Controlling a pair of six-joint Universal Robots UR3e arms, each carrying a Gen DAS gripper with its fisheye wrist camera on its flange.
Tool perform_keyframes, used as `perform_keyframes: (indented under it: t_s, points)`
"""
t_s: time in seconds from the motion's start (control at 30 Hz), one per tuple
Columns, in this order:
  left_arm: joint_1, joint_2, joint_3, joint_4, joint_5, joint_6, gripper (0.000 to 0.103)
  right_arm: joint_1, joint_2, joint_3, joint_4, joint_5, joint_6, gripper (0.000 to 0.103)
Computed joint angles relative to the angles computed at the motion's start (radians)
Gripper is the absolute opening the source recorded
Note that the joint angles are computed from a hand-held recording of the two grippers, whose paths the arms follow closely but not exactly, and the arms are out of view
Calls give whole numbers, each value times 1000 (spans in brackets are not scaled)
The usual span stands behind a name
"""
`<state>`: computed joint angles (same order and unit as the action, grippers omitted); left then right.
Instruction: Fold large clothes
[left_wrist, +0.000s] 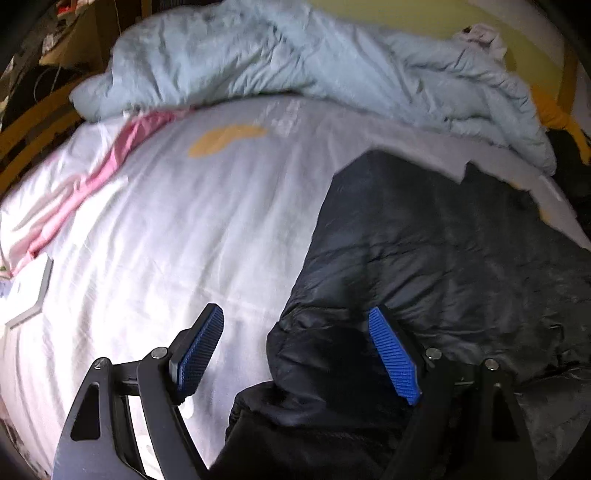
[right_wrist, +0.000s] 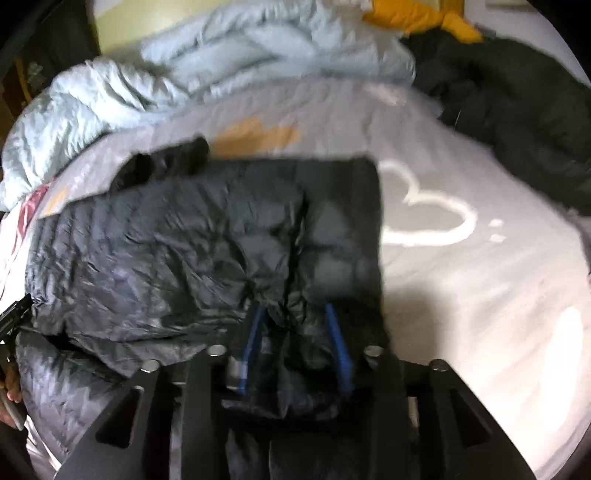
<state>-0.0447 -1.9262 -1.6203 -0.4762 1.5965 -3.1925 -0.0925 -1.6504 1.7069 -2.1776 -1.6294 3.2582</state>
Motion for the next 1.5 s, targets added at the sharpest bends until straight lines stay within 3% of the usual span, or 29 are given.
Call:
perform_keyframes:
  t_s: [0.03, 0.13, 0.27, 0.37, 0.43, 0.5, 0.6, 0.8, 0.97, 1.07, 1.1, 1.2, 1.37, 1.5]
  points:
    - [-6, 21, -20, 26, 6, 5, 83, 2, -36, 18, -21, -2, -2, 66]
    - [-24, 107, -106, 137, 26, 34, 91, 10, -148, 79, -100, 5, 10, 84]
    - [-16, 250, -263, 311, -44, 93, 103, 27, -229, 119, -177, 40, 24, 87]
    - [-18, 329, -351, 421, -81, 108, 103, 68, -248, 136, -243, 15, 25, 89]
    - [0, 383, -382, 427, -131, 87, 103, 121, -257, 161, -311, -49, 26, 94]
    - [11, 435, -410, 430, -163, 65, 103, 222, -235, 175, -384, -210, 57, 103]
    - [19, 503, -457, 451, -190, 60, 103, 288, -256, 203, -424, -295, 76, 103]
    - [14, 613, -557, 514, -242, 54, 103, 343, -378, 266, -374, -282, 145, 103]
    - [-40, 668, -623, 588, -228, 72, 103, 493, -370, 290, -404, -433, 150, 103]
    - [-52, 678, -686, 679, -238, 22, 103, 581, -340, 288, -415, -530, 145, 103]
    - [-64, 670, -695, 699, -230, 17, 103, 620, -320, 285, -413, -580, 160, 103]
    - [-177, 613, -671, 713, -74, 27, 103, 674, -295, 281, -385, -625, 187, 103]
    - [-238, 588, -692, 703, -38, 43, 103, 775, -247, 262, -344, -688, 173, 103]
    - [-327, 535, -704, 737, 57, 43, 103, 830, -226, 267, -330, -721, 193, 103]
